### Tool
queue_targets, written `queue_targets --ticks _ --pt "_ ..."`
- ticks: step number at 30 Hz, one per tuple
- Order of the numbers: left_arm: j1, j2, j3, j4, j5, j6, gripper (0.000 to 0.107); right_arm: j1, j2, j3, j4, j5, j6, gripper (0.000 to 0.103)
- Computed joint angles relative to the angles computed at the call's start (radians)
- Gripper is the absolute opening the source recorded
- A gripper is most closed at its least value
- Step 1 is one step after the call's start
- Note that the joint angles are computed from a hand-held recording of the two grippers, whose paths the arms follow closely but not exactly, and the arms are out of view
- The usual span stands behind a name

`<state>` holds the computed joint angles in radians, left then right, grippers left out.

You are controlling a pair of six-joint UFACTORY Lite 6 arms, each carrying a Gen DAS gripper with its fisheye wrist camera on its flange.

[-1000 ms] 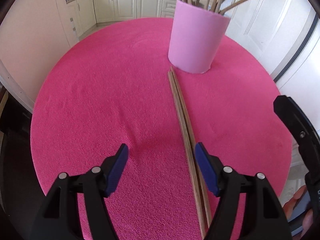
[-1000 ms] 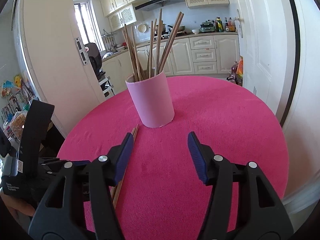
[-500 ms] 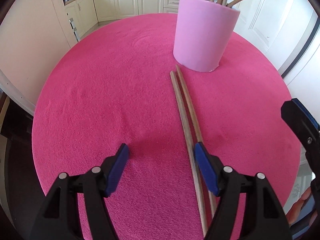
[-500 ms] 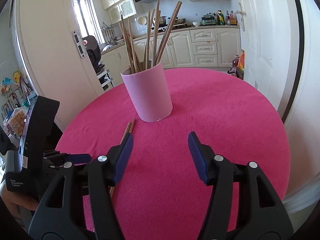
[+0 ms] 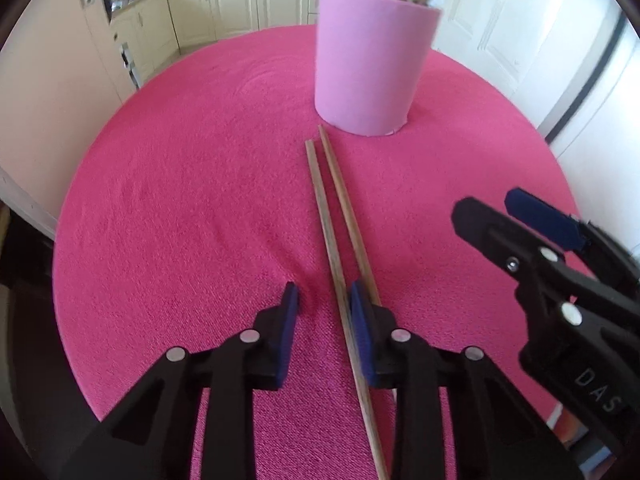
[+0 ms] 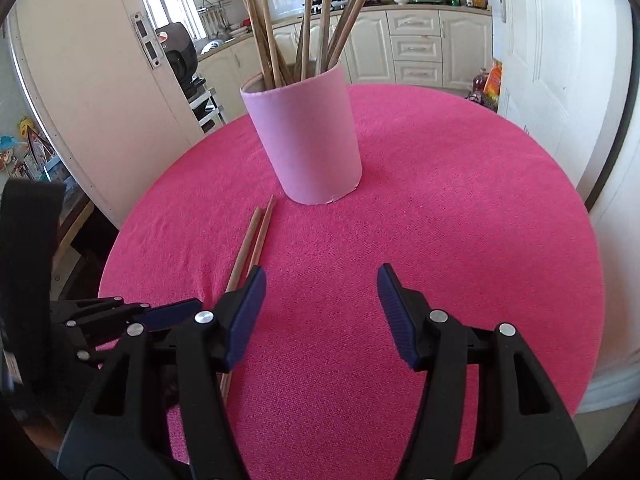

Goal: Organize utensils
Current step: 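Close the left tool on a chopstick while the right tool grasps another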

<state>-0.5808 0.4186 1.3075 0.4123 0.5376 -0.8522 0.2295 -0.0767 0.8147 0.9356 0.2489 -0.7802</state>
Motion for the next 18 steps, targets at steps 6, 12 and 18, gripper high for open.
queue_targets --ticks 6,12,18 --pt "0.019 -0.031 -0.030 0.006 -0.015 -0.038 0.008 0.031 0.011 0.031 -0.206 0.011 0.214 0.058" --pt "0.100 -0.145 -0.160 -0.111 -0.128 0.028 0.006 0.094 0.083 0.116 -0.465 0.057 0.454 0.058" --pt "0.171 -0.258 -0.284 -0.223 -0.203 0.125 0.006 0.174 0.225 0.271 -0.649 0.155 0.631 0.045"
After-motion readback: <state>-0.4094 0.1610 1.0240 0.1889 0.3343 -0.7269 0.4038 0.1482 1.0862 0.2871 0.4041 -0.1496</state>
